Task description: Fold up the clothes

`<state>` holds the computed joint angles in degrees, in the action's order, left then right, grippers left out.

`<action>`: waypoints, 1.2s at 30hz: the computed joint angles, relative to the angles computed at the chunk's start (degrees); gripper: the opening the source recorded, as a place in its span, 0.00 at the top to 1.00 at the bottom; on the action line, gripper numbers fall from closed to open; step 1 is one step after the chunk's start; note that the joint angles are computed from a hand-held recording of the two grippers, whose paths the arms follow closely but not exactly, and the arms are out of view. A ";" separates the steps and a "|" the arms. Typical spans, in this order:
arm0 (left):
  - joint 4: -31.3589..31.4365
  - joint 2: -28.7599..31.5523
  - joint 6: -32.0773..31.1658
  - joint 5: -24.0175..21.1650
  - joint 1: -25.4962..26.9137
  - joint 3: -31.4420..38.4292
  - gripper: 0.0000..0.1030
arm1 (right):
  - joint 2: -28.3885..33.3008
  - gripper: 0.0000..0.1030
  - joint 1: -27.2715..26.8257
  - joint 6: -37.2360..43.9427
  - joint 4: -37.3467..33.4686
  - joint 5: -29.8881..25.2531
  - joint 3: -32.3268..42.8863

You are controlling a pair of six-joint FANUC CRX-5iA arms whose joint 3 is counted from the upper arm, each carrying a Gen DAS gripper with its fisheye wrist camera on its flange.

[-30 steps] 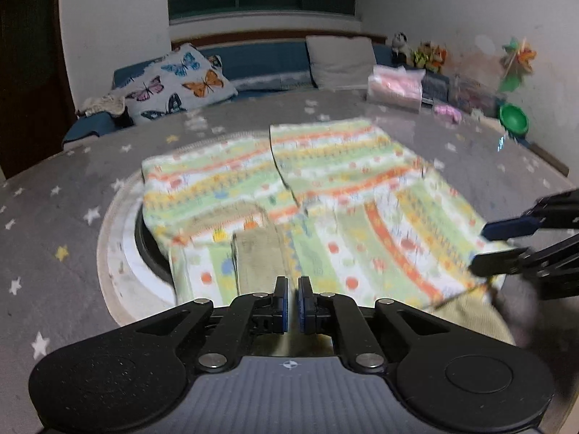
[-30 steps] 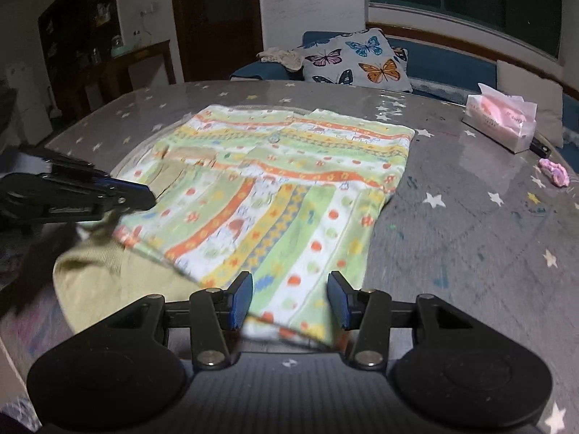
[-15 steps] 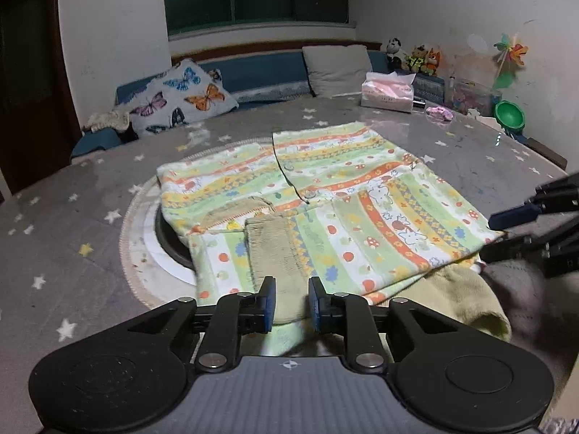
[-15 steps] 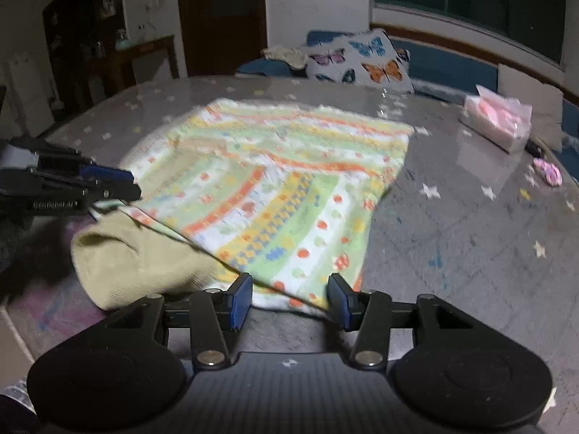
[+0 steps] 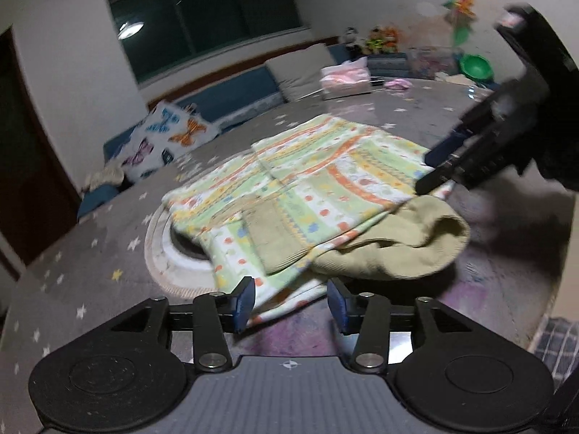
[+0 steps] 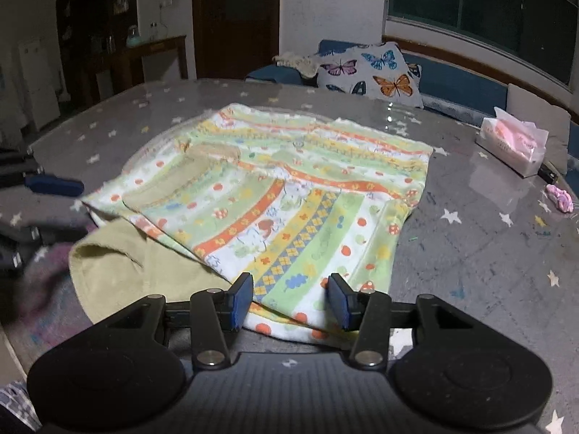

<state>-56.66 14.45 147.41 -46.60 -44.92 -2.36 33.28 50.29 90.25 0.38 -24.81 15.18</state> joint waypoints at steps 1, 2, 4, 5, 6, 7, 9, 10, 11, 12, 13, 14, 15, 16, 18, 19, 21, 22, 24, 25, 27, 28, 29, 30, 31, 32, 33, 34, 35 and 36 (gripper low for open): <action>-0.57 0.70 -0.53 0.25 -0.35 0.58 0.50 | -0.12 0.55 0.01 -0.14 -0.01 0.24 -0.17; -1.14 1.39 -1.08 0.50 -0.68 1.16 0.50 | 0.00 0.55 0.06 -0.33 0.35 0.15 -0.22; -3.38 3.04 -1.68 0.19 -1.80 2.59 0.50 | 0.23 0.55 0.16 -0.73 1.08 -0.03 -0.27; -4.50 3.51 -1.80 0.16 -2.25 2.91 0.50 | 0.19 0.55 0.17 -0.68 1.13 -0.10 -0.34; -5.30 3.83 -1.98 0.30 -2.52 3.10 0.50 | -0.23 0.55 0.06 0.01 0.41 -0.11 -0.49; -5.77 4.10 -2.15 0.80 -2.56 3.27 0.50 | -0.62 0.55 -0.06 0.71 -0.35 -0.19 -0.59; -6.48 4.43 -2.36 2.36 -2.40 3.40 0.52 | -1.40 0.55 -0.26 2.34 -1.45 -0.86 -0.81; -7.14 4.61 -2.24 2.93 -2.48 3.47 0.52 | -1.74 0.54 -0.20 2.64 -0.84 -0.88 -1.30; -7.46 4.65 -2.27 3.79 -2.37 3.42 0.58 | -2.08 0.54 -0.15 3.02 -0.38 -0.94 -1.75; -7.32 4.50 -2.41 4.94 -2.04 3.20 0.68 | -2.40 0.54 -0.15 3.58 -0.28 -1.11 -2.11; -6.93 4.23 -2.56 6.18 -1.60 2.90 0.71 | -2.73 0.53 -0.16 4.15 -0.19 -1.28 -2.47; -6.56 3.95 -2.76 7.28 -1.16 2.61 0.75 | -3.06 0.51 -0.16 4.71 -0.10 -1.44 -2.84; -6.42 3.70 -2.73 8.04 -0.79 2.37 0.83 | -3.39 0.50 -0.14 5.20 0.13 -1.57 -3.24; -6.40 3.44 -2.49 8.63 -0.45 2.16 0.86 | -3.72 0.50 -0.06 5.64 0.57 -1.56 -3.75; -6.11 2.91 -1.44 9.59 0.25 1.78 0.93 | -4.26 0.49 0.14 7.19 0.98 -1.42 -4.52; -5.61 2.65 -0.76 10.06 0.69 1.69 0.94 | -4.48 0.46 0.24 7.96 1.12 -1.33 -4.85; -5.21 2.20 1.00 10.49 1.43 1.72 0.96 | -4.65 0.44 0.41 10.56 0.47 -0.90 -5.14; -5.06 2.09 1.99 10.44 1.78 1.92 0.96 | -4.65 0.44 0.52 12.04 0.01 -0.72 -5.18; -4.41 1.90 3.64 10.50 2.58 2.30 0.97 | -4.24 0.44 0.79 14.24 -0.72 -0.53 -4.87; -3.79 1.89 4.05 10.82 3.14 2.48 0.97 | -3.99 0.44 0.92 15.42 -1.21 -0.39 -4.65; -2.75 2.01 4.84 11.53 4.24 2.90 0.97 | -3.43 0.44 1.24 17.08 -1.62 0.26 -4.31; -2.37 2.20 4.99 11.79 4.71 3.21 0.97 | -3.07 0.44 1.51 17.26 -1.00 0.96 -4.34; -2.05 2.39 4.91 11.93 5.05 3.50 0.97 | -2.75 0.44 1.61 17.24 -0.78 1.37 -4.13; -1.42 2.45 4.67 12.21 5.51 3.61 0.97 | -2.23 0.44 1.52 17.95 -1.81 1.27 -3.20; -0.61 2.44 4.34 12.62 6.09 3.62 0.97 | -1.70 0.47 1.43 18.68 -2.86 1.16 -2.25; 0.22 2.44 3.99 13.03 6.67 3.63 0.97 | -1.13 0.50 1.27 19.48 -4.13 0.69 -1.08; 0.82 2.25 3.92 13.30 7.08 3.41 0.97 | -0.52 0.51 1.00 20.33 -5.80 -0.50 0.46; 1.21 1.89 4.09 13.47 7.35 2.98 0.97 | 0.04 0.60 0.68 21.24 -7.58 -1.79 1.98; 1.60 1.53 4.25 13.63 7.62 2.55 0.96 | 0.71 0.71 0.21 22.28 -9.88 -3.50 3.90; 1.87 0.95 4.46 13.71 7.81 1.89 0.93 | 1.23 0.74 -0.24 22.72 -11.71 -5.10 5.53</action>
<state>-54.78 15.40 151.87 -32.90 -37.11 -0.47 34.51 50.05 112.96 -11.33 -29.91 20.71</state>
